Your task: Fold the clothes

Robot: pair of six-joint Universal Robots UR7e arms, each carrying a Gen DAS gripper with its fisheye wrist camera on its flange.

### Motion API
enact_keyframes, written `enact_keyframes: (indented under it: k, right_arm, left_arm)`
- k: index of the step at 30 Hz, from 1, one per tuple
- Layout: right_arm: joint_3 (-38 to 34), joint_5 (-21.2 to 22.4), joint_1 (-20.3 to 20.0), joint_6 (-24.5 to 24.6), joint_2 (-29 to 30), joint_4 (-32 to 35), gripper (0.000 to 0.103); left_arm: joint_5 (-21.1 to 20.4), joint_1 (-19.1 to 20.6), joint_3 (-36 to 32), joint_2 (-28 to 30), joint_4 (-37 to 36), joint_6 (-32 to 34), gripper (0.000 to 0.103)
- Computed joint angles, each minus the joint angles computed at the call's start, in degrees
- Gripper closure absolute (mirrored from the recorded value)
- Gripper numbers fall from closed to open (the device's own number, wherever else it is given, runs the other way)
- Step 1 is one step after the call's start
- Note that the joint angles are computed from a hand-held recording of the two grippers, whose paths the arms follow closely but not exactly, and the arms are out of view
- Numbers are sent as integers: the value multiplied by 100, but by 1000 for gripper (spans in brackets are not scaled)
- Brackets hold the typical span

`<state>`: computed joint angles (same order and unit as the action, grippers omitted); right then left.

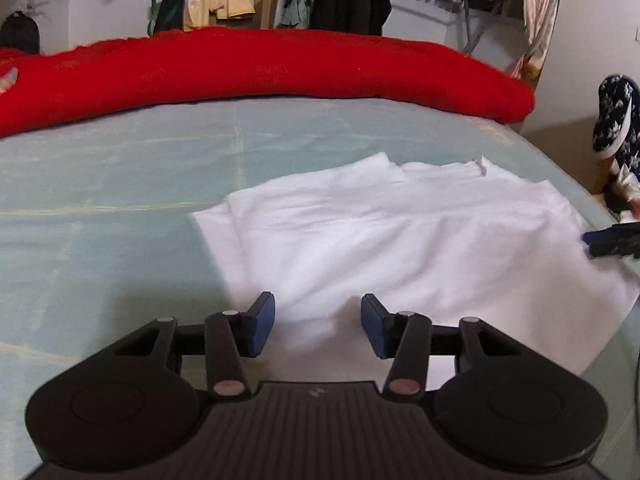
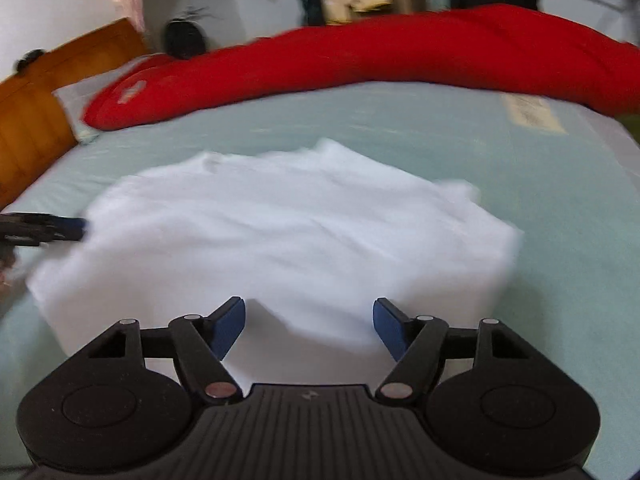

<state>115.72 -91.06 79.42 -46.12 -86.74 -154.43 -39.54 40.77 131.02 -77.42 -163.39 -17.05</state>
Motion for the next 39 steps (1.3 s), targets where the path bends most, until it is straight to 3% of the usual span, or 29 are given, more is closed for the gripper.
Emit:
enact_keyframes:
  k: [2, 4, 8, 11, 15, 20, 25, 29, 32, 35, 39]
  right_arm:
    - [34, 343, -231, 285, -304, 271, 27]
    - [147, 203, -190, 467, -524, 192, 26]
    - [357, 717, -112, 510, -892, 594, 15]
    - [462, 949, -52, 533, -943, 1066, 13]
    - [693, 679, -214, 682, -1076, 1117, 13]
    - [831, 1228, -977, 1160, -1778, 1301, 13]
    - [1067, 871, -701, 914, -2178, 960, 10]
    - [1274, 290, -21, 493, -2027, 716, 9]
    - [1566, -479, 529, 77, -1782, 148, 8]
    - [1937, -1450, 1020, -617, -1518, -751, 8]
    - [2427, -2438, 1351, -2177, -975, -2548, 8]
  left_arm:
    - [71, -166, 52, -165, 223, -174, 55]
    - [159, -360, 66, -252, 406, -327, 55]
    - [-558, -553, 115, -181, -99, -12, 52]
    - [-798, -607, 134, -83, 115, -137, 50]
    - [-723, -630, 431, -444, 835, -1065, 51]
    - [-437, -951, 808, -1315, 1828, -2081, 51]
    - [-5, -1412, 680, -1224, 2363, -1863, 48]
    - [231, -1704, 543, -648, 2396, -1194, 43]
    - [652, -2000, 572, -302, 2767, -743, 43]
    - [1290, -2277, 674, -40, 3532, -490, 43]
    - [1798, -2329, 800, 213, 4084, -86, 42]
